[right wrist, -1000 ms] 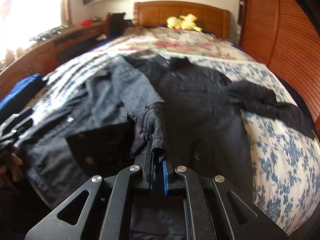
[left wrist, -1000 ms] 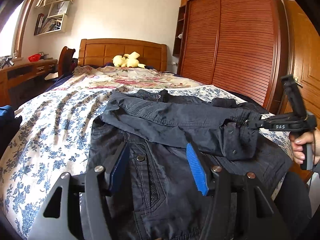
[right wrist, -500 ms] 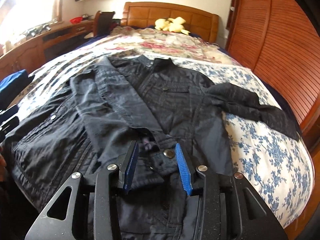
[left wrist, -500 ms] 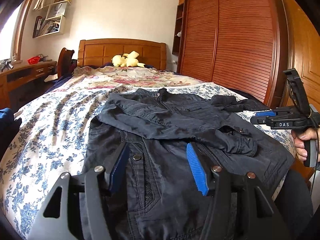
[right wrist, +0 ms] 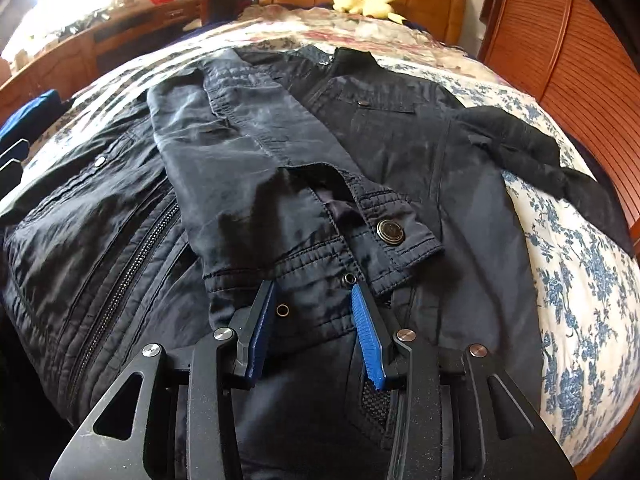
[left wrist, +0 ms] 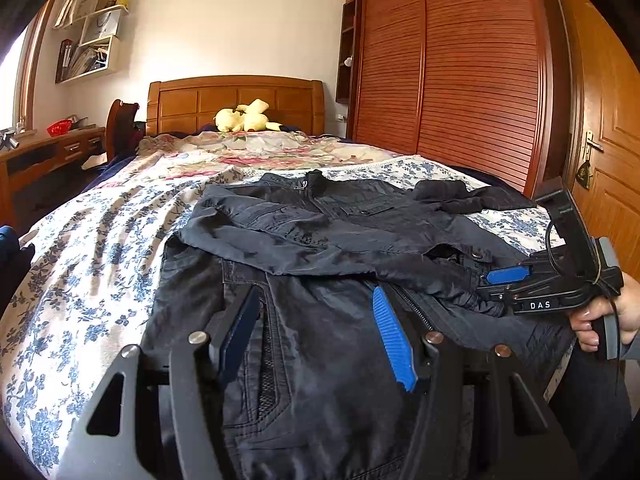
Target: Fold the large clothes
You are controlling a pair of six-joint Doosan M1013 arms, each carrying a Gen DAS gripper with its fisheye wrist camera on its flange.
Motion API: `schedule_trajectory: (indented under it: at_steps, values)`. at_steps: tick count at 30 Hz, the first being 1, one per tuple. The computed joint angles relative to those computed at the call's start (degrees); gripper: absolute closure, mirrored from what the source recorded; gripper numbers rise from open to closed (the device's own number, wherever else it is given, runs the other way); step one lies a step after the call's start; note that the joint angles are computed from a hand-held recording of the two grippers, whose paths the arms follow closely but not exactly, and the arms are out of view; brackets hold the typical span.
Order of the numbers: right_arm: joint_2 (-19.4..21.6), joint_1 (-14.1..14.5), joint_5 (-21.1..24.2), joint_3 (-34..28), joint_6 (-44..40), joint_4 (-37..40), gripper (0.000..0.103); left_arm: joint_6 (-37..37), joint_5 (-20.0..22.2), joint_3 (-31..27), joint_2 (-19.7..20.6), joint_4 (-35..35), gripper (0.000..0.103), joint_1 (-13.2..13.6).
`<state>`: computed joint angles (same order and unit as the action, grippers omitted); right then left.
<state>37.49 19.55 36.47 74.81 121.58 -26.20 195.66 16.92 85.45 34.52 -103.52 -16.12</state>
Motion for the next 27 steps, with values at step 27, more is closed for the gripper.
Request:
schedule_trajectory:
  at_steps: [27]
  values:
    - [-2.83,-1.24,-7.25,5.29,-0.65,2.07,0.045,-15.81,-4.00,-2.89,0.78,14.85,0.045,-3.08]
